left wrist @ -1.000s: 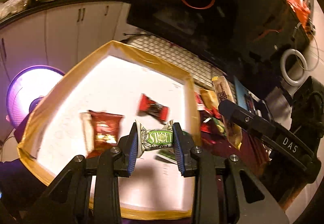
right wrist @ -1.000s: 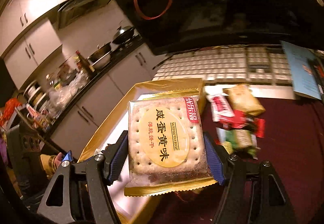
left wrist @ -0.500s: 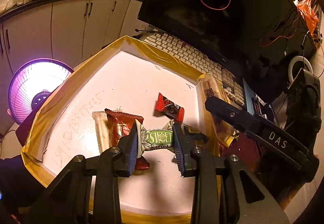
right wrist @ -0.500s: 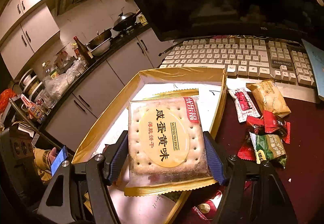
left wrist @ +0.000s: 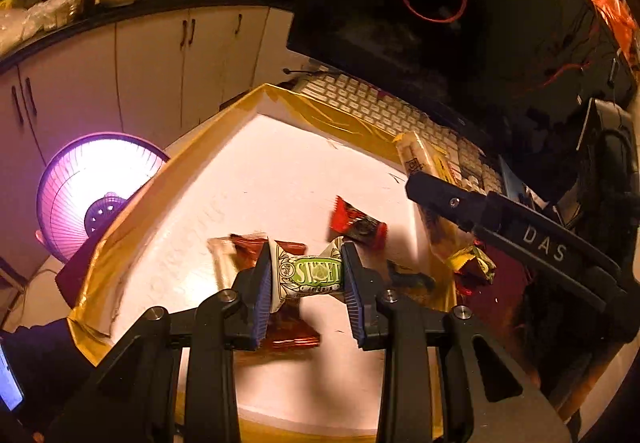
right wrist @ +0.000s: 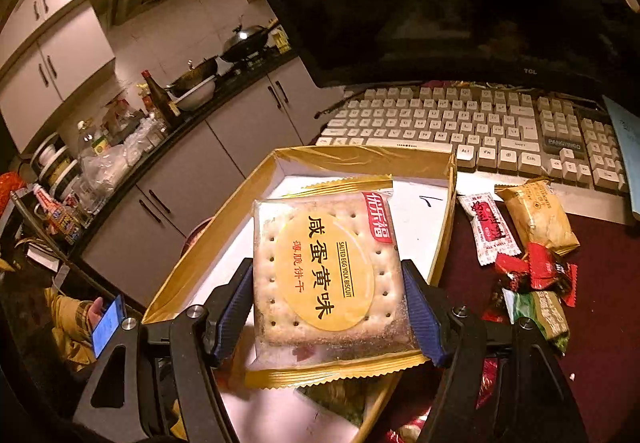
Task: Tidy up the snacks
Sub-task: 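Open the right gripper to drop the cracker pack while the left drops its candy in the tray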
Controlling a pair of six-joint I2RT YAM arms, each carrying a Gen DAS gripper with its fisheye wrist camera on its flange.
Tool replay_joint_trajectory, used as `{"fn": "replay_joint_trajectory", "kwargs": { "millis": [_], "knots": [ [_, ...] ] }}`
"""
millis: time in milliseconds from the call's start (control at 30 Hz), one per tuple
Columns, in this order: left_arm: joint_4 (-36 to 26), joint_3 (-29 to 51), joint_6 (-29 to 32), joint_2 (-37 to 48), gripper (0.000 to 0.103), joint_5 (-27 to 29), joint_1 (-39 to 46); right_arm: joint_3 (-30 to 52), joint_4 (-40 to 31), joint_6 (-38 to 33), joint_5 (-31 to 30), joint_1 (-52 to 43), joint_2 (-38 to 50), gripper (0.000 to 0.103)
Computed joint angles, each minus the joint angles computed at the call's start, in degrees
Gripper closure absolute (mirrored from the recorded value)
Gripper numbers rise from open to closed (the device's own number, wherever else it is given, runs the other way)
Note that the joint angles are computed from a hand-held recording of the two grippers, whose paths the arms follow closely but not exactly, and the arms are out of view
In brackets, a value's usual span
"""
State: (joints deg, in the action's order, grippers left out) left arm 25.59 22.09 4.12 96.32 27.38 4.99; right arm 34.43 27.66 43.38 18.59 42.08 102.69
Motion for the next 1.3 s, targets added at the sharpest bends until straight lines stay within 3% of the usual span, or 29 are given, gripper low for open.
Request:
{"fn": "replay_joint_trajectory", "kwargs": {
  "millis": [233,333,433,600,633,700,767,967,1033,1133,1300],
  "knots": [
    [-3.3,3.7,1.8,2.9,0.074,5.0,4.2,0.8,-0.7,0.3,-0.3,-1.8,1.0,0.032],
    [-6.7,7.0,2.2,4.1,0.074,6.8,4.1,3.9,-4.4,-0.8,-2.0,-3.2,2.6,0.032],
    [-10.4,10.7,2.1,4.6,0.074,2.6,1.2,9.3,-10.5,-3.5,-1.5,-3.6,5.3,0.032],
    [-9.7,13.6,3.1,8.4,0.074,-6.0,-5.3,16.6,-16.5,-5.7,-3.3,-5.2,10.0,0.033],
    [-9.6,13.8,3.1,9.1,0.074,-7.1,-6.0,17.7,-17.0,-6.1,-3.3,-5.3,10.9,0.033],
    [-10.8,14.7,3.7,10.4,0.073,-7.7,-6.7,19.8,-18.9,-6.9,-2.8,-5.3,12.6,0.043],
    [-10.3,14.1,3.7,9.8,0.072,-8.2,-6.8,20.9,-19.4,-7.4,-3.5,-5.6,13.7,0.043],
    [-9.9,13.3,3.3,9.0,0.056,-10.9,-8.0,16.1,-14.0,-6.3,-5.8,-6.6,11.4,0.040],
    [-7.9,11.8,2.7,8.3,0.047,-11.6,-8.5,12.7,-11.1,-5.6,-6.3,-6.6,9.1,0.038],
    [-2.8,7.3,0.9,4.8,0.033,-12.7,-9.3,4.6,-4.9,-3.8,-5.8,-5.9,3.7,0.033],
    [3.6,-1.5,-1.8,-5.6,0.026,-14.6,-12.8,-10.6,4.8,-0.4,-5.9,-5.9,-6.8,0.030]
  ]
}}
